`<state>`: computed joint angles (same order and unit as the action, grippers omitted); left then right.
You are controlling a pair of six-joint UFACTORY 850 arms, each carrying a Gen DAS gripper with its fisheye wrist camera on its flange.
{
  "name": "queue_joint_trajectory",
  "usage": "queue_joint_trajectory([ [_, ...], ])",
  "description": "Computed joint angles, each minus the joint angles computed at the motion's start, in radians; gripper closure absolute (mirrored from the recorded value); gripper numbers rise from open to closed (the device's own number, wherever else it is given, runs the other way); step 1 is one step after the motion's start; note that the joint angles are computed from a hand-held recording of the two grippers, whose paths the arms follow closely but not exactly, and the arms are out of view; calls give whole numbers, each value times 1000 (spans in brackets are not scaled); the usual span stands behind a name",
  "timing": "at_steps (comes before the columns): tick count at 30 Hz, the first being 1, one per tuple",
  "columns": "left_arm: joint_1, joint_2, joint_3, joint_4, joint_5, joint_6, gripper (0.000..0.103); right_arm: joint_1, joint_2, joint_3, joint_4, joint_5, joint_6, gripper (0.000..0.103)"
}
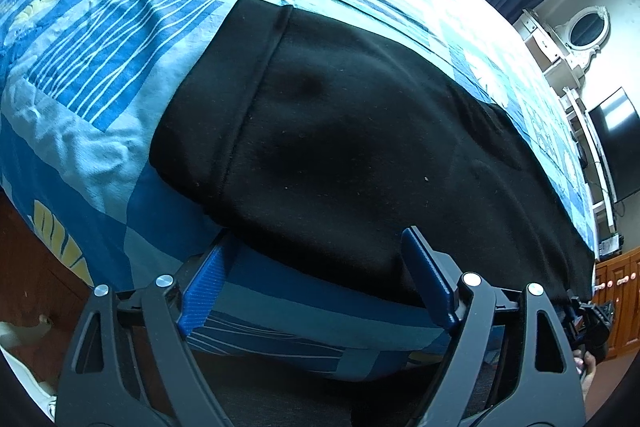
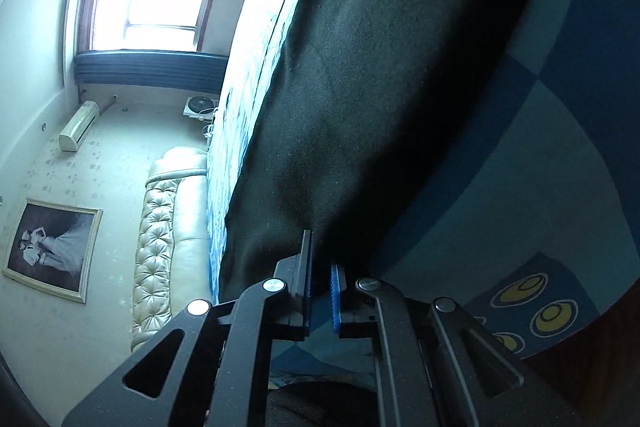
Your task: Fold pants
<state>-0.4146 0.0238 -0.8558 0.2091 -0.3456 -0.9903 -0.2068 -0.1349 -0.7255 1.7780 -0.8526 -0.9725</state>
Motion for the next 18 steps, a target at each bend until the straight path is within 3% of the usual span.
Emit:
queue_joint_trajectory([
  [4,-50,11,-17,255,-50,-212,20,-4,36,-1,-96,36,47,92],
  [9,-108,0,-61,486,-96,-298,20,92,130,-90,-422,216,183,89],
  [10,-113,-7,-69,509,-101,-295,19,113,131,-115,-449,224,171,86],
  [11,-117,-21,-80,541,-108,-286,19,134,120,-148,-474,221,157,75],
  [13,-117,-44,-97,543,-101,-250,18,185,62,-250,-527,206,102,62],
  [18,-68,-88,-102,305,-28,-45,15,295,-252,-635,-632,51,91,54],
])
